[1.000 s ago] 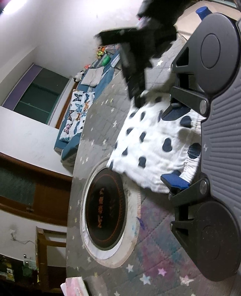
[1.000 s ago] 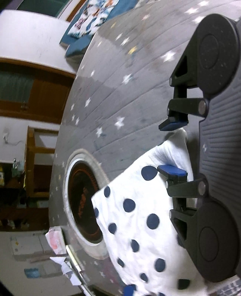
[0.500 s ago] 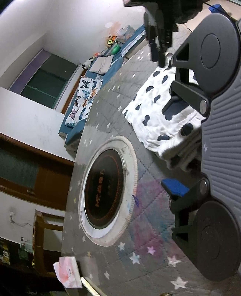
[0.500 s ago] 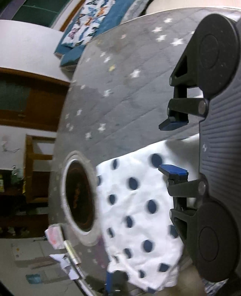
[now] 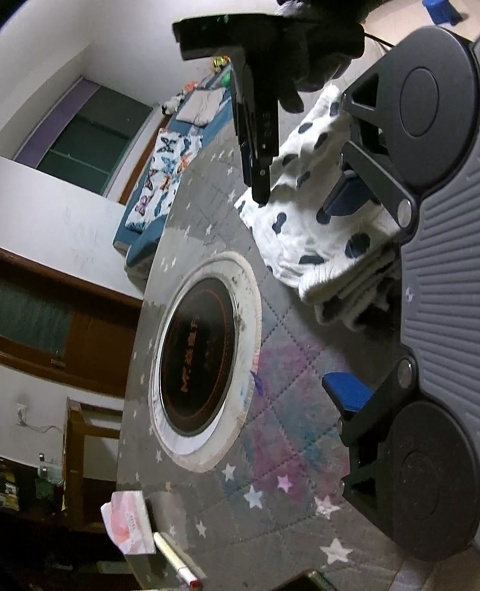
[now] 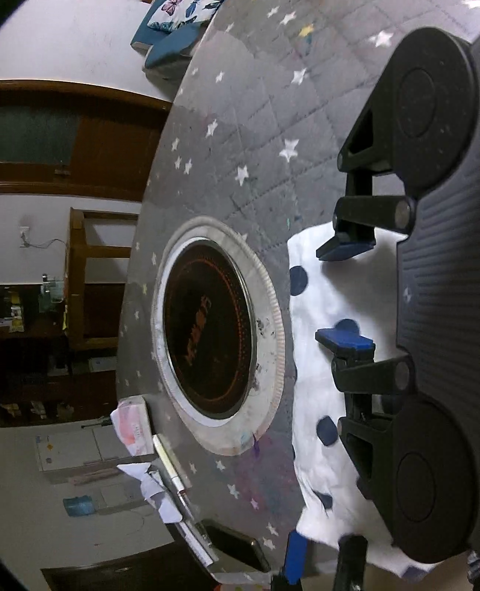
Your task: Fold clothes
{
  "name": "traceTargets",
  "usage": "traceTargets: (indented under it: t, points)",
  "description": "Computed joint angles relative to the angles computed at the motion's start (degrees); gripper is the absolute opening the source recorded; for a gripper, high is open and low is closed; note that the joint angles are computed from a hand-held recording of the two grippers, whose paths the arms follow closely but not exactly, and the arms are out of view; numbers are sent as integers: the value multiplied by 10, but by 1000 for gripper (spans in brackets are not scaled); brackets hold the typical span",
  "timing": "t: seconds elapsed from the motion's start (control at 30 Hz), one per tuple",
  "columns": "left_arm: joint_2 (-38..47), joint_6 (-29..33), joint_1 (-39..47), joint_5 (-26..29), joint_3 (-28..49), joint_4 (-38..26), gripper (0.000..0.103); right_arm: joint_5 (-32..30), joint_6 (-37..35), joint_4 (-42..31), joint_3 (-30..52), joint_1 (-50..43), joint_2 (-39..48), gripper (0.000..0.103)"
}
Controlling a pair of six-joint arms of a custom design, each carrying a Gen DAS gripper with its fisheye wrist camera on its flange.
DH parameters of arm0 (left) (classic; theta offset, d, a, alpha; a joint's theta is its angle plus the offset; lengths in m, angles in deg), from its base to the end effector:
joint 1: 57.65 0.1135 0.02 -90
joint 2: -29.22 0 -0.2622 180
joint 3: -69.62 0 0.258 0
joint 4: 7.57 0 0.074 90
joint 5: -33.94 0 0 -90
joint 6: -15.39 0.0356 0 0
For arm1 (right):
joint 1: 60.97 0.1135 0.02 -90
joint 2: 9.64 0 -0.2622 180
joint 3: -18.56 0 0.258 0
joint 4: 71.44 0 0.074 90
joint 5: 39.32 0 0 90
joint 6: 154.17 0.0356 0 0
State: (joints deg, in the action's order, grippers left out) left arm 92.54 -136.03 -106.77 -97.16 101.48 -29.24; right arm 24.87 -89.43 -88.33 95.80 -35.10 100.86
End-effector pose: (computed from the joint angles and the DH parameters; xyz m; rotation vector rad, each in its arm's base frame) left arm 0.1374 -0.1229 0.1325 -0.5099 2.1618 -0.1331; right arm 0.3491 0.1865 0.1362 -1.2133 2.0752 0.5535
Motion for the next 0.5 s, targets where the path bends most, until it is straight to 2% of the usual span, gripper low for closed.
traceTargets:
  t: [0.1, 0.37, 0.5]
  points:
    - [8, -17, -2, -4, 5, -16, 94, 23, 2, 16, 10, 15, 25, 41]
    - [-11, -83, -58, -21, 13, -59, 92, 10, 7, 31, -8, -8, 9, 42]
    - [-12, -103, -82, -21, 22, -67, 83, 9, 14, 32, -8, -25, 6, 42]
